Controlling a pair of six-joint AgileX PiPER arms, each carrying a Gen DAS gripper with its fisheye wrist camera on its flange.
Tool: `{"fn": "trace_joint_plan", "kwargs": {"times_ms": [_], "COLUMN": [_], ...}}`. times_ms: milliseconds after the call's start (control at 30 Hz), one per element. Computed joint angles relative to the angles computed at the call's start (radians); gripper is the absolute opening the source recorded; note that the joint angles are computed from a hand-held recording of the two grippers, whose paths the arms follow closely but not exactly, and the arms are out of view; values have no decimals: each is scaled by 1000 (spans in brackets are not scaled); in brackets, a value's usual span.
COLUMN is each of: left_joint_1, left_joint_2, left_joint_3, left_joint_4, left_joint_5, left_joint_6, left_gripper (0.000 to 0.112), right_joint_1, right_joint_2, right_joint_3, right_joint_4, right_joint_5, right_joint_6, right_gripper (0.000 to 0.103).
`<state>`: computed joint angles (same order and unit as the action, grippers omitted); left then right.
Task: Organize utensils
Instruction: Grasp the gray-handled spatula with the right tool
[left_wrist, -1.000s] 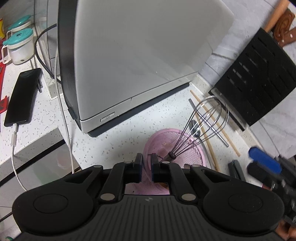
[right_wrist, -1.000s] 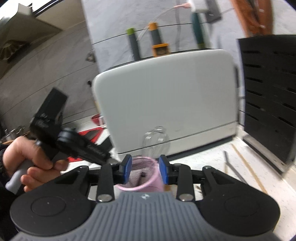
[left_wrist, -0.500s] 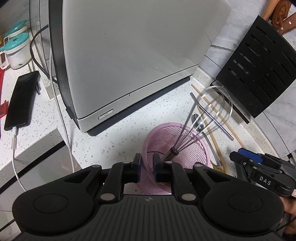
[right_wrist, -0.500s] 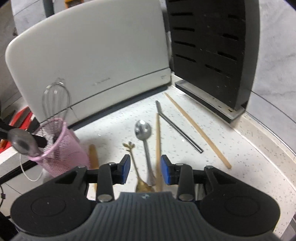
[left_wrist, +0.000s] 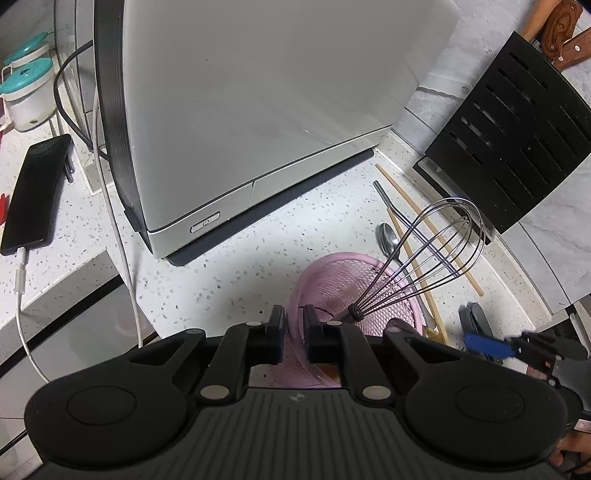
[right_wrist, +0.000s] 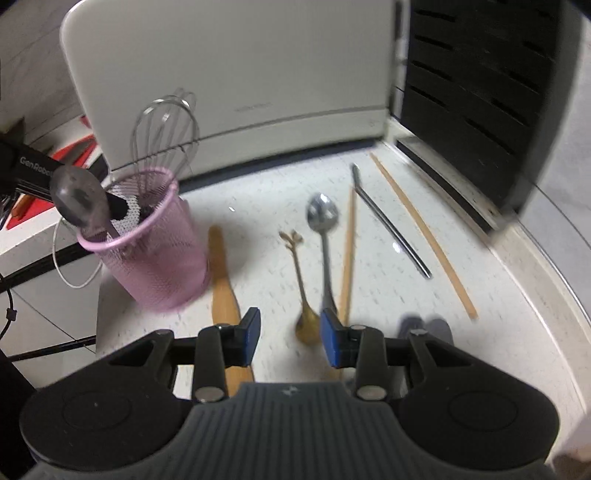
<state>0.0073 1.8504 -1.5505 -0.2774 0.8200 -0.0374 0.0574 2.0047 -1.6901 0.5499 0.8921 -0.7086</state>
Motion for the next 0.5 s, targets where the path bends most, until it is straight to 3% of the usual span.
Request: {"fn": "trace_joint_plan", "kwargs": {"times_ms": [200,300,500], "left_joint_1": [0,6,-11], "left_joint_2": [0,-1,5], "left_joint_3": [1,2,-9], "left_joint_4": [3,-6,33], "left_joint_5": [0,2,7], "left_joint_6": [8,17,-19], "left_gripper": [12,13,13], "right_joint_1": [-96,-127,-140], "right_joint_2": [7,-35,-9], "right_joint_3": [7,68,51], "right_joint_4": [29,-16,-87], "right_joint_5": [109,42,18], "right_joint_6": [121,144,195], "right_gripper": [35,35,35]}}
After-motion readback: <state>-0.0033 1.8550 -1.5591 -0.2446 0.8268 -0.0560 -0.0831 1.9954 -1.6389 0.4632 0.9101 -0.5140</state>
